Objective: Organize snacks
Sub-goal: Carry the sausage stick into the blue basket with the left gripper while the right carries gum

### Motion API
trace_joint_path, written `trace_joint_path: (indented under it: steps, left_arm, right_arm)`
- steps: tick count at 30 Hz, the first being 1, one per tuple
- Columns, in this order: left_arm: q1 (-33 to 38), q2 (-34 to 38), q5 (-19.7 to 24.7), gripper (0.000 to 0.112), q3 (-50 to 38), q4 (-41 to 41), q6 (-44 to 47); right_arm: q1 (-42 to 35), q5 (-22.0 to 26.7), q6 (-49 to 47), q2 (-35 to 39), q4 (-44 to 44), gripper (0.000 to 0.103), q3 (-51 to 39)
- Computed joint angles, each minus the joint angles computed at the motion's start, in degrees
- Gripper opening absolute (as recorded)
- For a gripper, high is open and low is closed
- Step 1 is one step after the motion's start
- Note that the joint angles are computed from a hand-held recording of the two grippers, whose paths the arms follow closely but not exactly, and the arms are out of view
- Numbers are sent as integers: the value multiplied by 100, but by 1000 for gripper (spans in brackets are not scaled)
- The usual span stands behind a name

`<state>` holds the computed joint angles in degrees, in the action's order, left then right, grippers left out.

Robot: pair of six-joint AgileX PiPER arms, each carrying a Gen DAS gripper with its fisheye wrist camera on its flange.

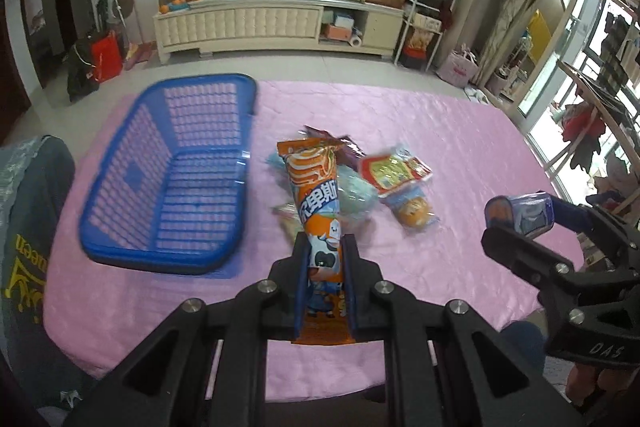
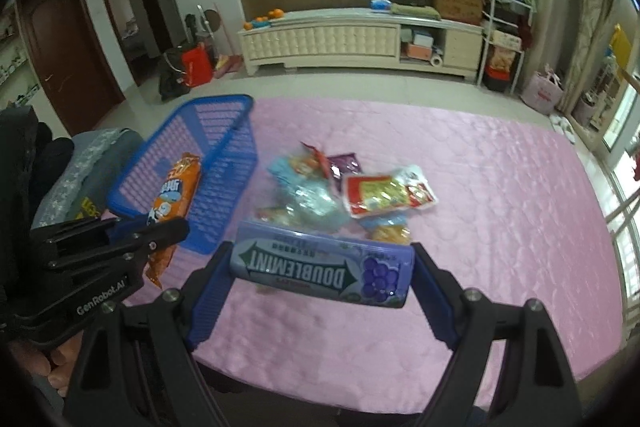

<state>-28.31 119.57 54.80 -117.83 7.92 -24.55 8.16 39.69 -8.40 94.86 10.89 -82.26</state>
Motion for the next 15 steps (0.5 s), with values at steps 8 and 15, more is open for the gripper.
trace_joint_path:
  steps: [8,15]
  left_arm:
    - [566,-559,-138,14,622,-14,394]
    - [1212,-543,-89,14,497,-568,1122]
  right_arm:
    - [787,132,590,452,-534,87,-746]
    - [1236,414,781,1164,-739,87,-1712]
